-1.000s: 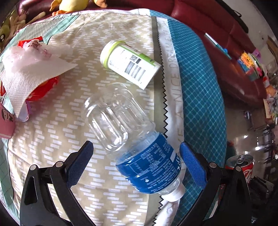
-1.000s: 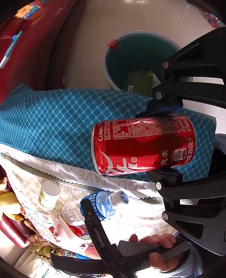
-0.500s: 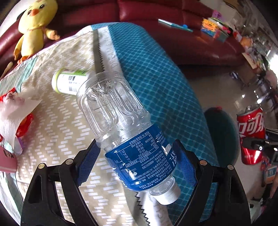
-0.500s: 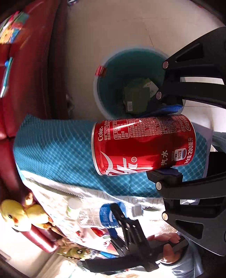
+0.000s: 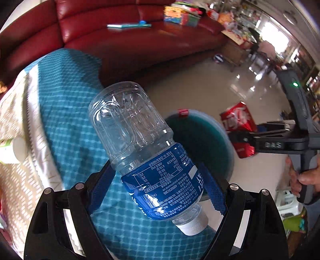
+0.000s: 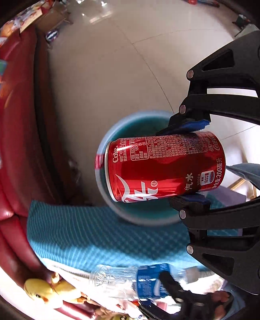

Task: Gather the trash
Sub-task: 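Release the Coke can from the right gripper while the left releases the bottle into the bin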

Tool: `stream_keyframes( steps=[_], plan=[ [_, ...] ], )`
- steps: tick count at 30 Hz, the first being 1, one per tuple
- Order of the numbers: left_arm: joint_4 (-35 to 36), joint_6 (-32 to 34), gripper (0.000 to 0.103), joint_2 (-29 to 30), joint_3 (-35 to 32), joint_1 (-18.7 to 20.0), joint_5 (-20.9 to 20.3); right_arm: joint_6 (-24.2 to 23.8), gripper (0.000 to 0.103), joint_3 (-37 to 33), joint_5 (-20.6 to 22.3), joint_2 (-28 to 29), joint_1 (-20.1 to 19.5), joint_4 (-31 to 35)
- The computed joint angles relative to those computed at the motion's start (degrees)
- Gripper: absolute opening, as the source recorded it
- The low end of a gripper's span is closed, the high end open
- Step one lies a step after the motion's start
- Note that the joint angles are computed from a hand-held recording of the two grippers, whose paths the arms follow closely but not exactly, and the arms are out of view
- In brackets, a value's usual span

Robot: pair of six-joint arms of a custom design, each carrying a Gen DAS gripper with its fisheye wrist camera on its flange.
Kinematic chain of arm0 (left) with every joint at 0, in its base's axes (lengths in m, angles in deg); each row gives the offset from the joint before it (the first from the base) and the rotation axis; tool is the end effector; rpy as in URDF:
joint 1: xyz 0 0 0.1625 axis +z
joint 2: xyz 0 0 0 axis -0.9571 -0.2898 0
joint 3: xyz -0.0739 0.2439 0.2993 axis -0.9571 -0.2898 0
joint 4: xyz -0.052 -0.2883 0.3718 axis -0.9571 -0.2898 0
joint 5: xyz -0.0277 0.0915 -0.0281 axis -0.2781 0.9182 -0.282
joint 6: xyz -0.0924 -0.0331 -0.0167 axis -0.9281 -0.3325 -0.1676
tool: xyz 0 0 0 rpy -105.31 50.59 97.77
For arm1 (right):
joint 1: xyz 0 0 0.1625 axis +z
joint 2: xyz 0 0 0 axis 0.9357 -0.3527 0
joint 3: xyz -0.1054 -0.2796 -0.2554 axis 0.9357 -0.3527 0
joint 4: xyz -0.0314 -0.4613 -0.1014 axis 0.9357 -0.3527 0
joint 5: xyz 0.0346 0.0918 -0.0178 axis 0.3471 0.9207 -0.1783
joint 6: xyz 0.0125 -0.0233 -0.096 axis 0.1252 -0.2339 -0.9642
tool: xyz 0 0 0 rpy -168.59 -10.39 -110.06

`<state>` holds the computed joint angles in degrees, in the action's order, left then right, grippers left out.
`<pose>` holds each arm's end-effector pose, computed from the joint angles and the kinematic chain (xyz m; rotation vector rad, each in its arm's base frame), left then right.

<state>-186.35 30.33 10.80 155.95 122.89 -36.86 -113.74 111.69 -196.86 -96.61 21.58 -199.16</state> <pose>-0.3305 -0.7018 0.0396 0.3079 2.4545 -0.5829 0.0979 -0.7372 0.2155 0.4883 -2.5570 0.1873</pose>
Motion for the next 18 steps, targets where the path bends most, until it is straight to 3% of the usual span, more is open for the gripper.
stream_keyframes(
  steps=[2,5,18],
  plan=[
    [0.1,1.4,0.085,1.8,-2.0,0.3,-1.4,0.4,0.06,-0.9,-0.2,1.0,-0.5,-0.4],
    [0.5,2.5,0.085,3.7,-3.9,0.7,-2.8,0.4,0.06,-1.5,0.0,1.6,-0.9,-0.6],
    [2.8,4.0,0.085,7.4,-7.9,1.8,-5.2,1.4,0.073,-0.9,0.3,0.2,-1.3,1.1]
  ],
)
